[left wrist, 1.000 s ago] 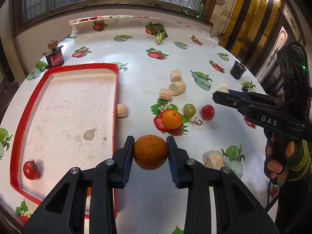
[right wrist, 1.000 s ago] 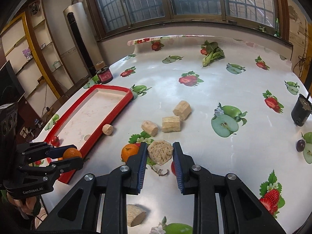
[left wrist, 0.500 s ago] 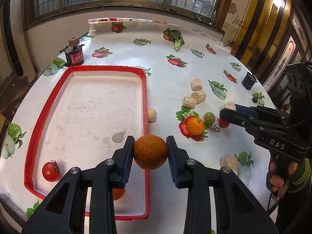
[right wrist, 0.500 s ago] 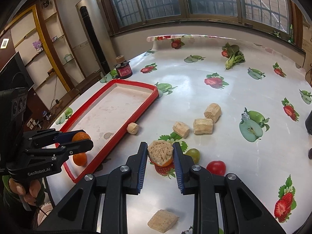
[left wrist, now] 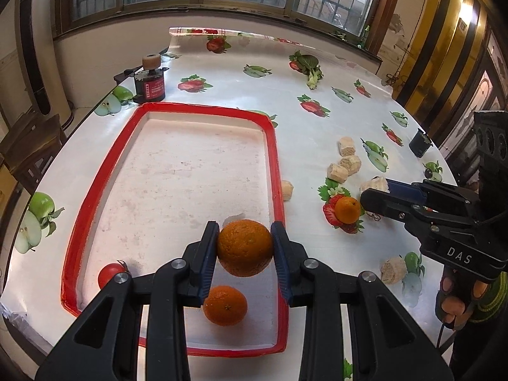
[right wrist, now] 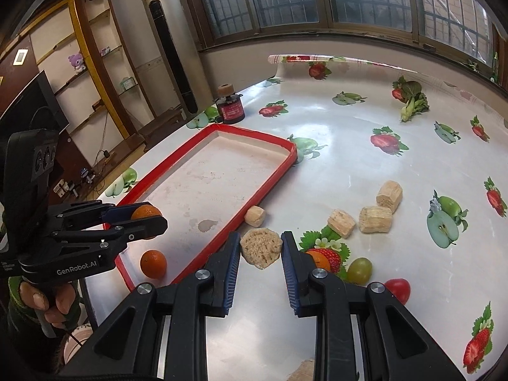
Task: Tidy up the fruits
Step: 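Carry the orange and the cork disc with both grippers over the red tray, then open the left gripper to drop the orange while the right gripper releases the cork disc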
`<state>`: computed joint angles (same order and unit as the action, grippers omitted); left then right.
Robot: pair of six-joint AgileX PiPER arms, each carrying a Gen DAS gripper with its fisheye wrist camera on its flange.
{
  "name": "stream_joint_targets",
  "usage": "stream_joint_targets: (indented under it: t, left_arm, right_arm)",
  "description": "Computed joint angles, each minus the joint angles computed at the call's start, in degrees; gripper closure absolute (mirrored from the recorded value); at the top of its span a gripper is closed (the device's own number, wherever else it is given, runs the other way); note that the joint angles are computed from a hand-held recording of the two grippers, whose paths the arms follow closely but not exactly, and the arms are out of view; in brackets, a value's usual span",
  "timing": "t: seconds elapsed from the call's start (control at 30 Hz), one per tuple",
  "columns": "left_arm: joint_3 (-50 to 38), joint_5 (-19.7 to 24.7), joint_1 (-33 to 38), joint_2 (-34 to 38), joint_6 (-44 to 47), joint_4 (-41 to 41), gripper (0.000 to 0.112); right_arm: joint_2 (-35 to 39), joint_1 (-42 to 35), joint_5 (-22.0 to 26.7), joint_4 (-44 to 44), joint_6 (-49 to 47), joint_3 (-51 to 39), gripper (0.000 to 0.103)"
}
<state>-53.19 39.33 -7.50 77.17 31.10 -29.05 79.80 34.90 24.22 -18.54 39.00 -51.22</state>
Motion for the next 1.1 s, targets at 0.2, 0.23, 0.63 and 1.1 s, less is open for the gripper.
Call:
stream_joint_targets:
  t: [0.2,0.23,0.63,1.1]
  left_arm:
    - [-0.4,0.6,4.0,0.9,2.8,-1.6,0.081]
    - [-0.6,0.8,4.9,1.2,3.4,-2.0,0.081]
    - [-4.6,1.3,11.9,6.9,6.5,-3.6,0.081]
    - [-8.3,0.2,12.3,15.8,4.2,0.3,0.081]
  right_arm:
    - [3.6,1.8,-0.8,0.9,-1.0,-3.0,0.076]
    - [4.3,2.2,-0.9,0.8,-0.9,-3.6,0.076]
    - [14.3,4.5,-1.7,7.6,-8.6,-12.3,0.076]
    - [26.7,6.4,1.2,15.6,-18.4,-21.6,0.076]
